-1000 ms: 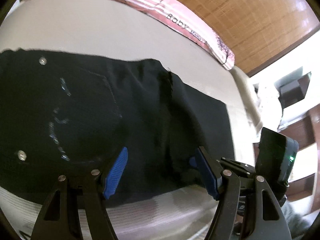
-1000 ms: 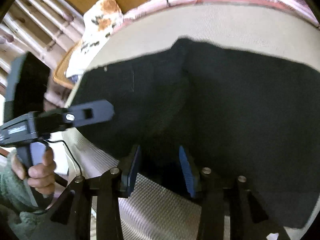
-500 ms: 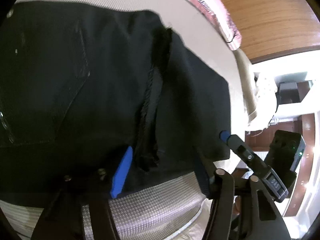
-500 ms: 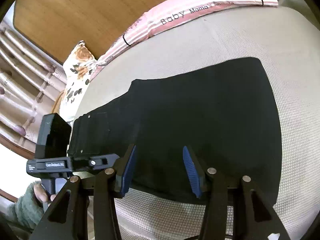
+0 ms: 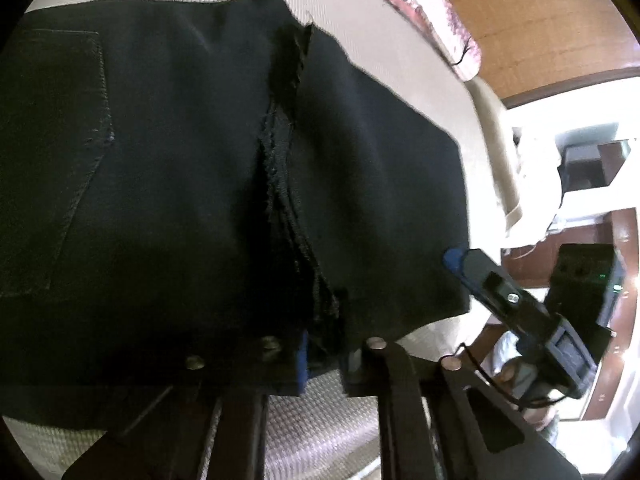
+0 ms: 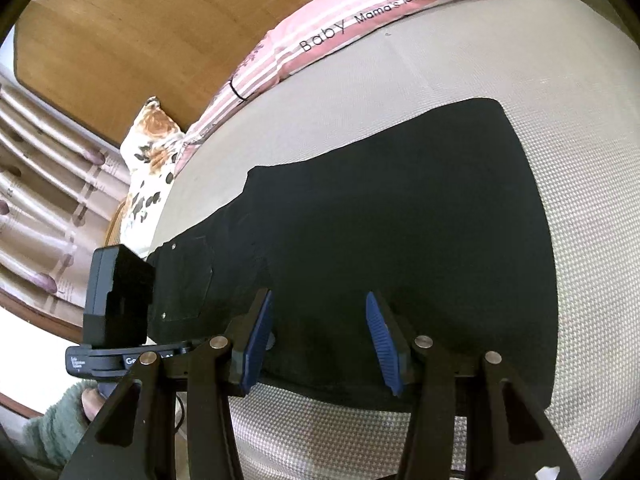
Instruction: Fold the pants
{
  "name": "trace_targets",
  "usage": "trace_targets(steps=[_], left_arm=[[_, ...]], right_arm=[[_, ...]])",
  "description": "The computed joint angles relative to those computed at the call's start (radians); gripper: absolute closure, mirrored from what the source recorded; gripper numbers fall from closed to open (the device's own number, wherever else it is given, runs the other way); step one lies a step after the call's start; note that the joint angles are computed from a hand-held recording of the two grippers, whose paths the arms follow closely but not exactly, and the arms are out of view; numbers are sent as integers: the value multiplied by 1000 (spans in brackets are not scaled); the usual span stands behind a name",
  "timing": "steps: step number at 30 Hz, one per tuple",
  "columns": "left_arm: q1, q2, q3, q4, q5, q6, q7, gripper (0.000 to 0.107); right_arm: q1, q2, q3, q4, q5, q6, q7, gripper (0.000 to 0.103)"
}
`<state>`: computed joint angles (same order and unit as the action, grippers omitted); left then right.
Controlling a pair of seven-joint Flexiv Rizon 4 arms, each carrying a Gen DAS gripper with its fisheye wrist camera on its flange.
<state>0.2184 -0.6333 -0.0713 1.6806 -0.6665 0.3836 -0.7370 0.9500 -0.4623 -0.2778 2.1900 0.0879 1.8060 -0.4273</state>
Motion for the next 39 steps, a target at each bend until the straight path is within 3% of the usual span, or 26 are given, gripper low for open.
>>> trace_targets(steps=[6,11,17,18,20,26,29,34,36,39], left_arm=[[19,69,7,74,-57,42,98,98],[13,21,31,43,5,37,18,90],[-3,93,23,100,16,235,125,77],[-1,99,17,104,1,258,136,75],[1,111,-7,121,-53,325,184,69],[-30,94,-81,126,-176,408,330,68],[-68,55,-98,98,-190,465,360,68],[-125,-69,-73,-22,-73,532,252,68],[-92,-111,-102,-59,-70,513,230,69],[-73,-116,-124,-61,-58,509,234,69]], right_arm=[[-21,-2,19,-8,-13,-10,-6,57],[-144,-25,147,-43,-65,-69,11,56],[-208,-31,203,-59,-135,-85,24,56],[-194,-29,183,-54,-145,-80,32,56],[-104,-19,69,-38,-149,-84,41,56],[57,-15,-201,-24,-234,-170,71,57],[93,-30,-300,-30,-309,-208,88,57],[-34,-70,-230,-82,-370,-247,100,67],[-69,-84,-207,-97,-392,-261,113,72],[-98,-100,-188,-100,-403,-228,142,72]])
